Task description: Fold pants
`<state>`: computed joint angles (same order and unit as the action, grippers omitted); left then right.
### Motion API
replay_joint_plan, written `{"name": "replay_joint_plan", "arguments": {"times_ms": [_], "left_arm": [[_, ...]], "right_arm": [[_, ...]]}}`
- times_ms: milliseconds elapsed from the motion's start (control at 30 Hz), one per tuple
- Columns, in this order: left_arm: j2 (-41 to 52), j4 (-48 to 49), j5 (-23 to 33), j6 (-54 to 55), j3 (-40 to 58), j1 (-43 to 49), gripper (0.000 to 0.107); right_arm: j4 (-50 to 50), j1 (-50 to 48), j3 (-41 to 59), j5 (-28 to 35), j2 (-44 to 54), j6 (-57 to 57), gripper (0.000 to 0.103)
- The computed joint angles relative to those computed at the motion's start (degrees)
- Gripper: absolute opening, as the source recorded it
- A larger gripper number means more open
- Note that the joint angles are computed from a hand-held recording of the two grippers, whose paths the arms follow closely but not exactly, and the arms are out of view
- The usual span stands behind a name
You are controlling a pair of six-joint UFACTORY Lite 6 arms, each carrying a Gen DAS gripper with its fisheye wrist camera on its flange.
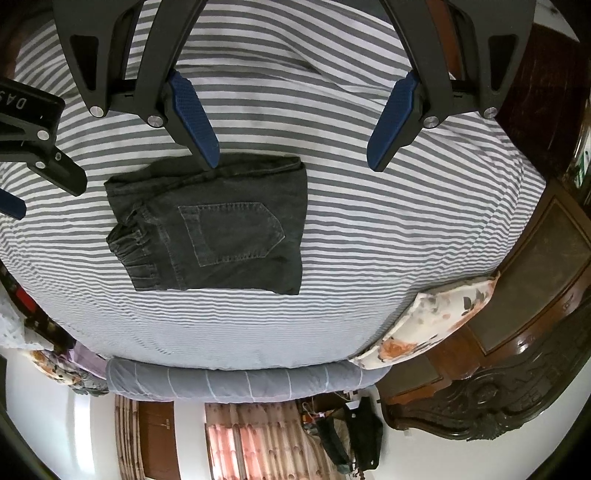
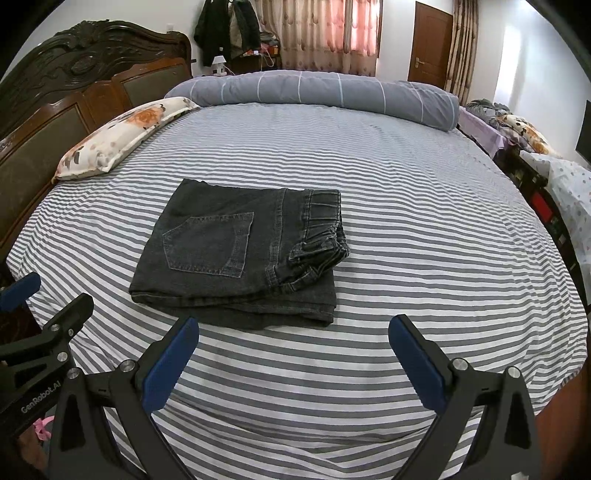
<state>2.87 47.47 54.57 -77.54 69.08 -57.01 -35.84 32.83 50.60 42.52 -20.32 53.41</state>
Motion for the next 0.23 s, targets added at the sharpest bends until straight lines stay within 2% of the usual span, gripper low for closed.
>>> {"name": "replay_joint_plan", "arguments": {"times_ms": [233], "left_arm": [[-0.3, -0.8, -1.0, 0.9, -0.4, 0.3, 0.082]], "right_arm": [[-0.2, 1.0, -0.7, 0.3, -0.3, 1.7, 0.101]]}}
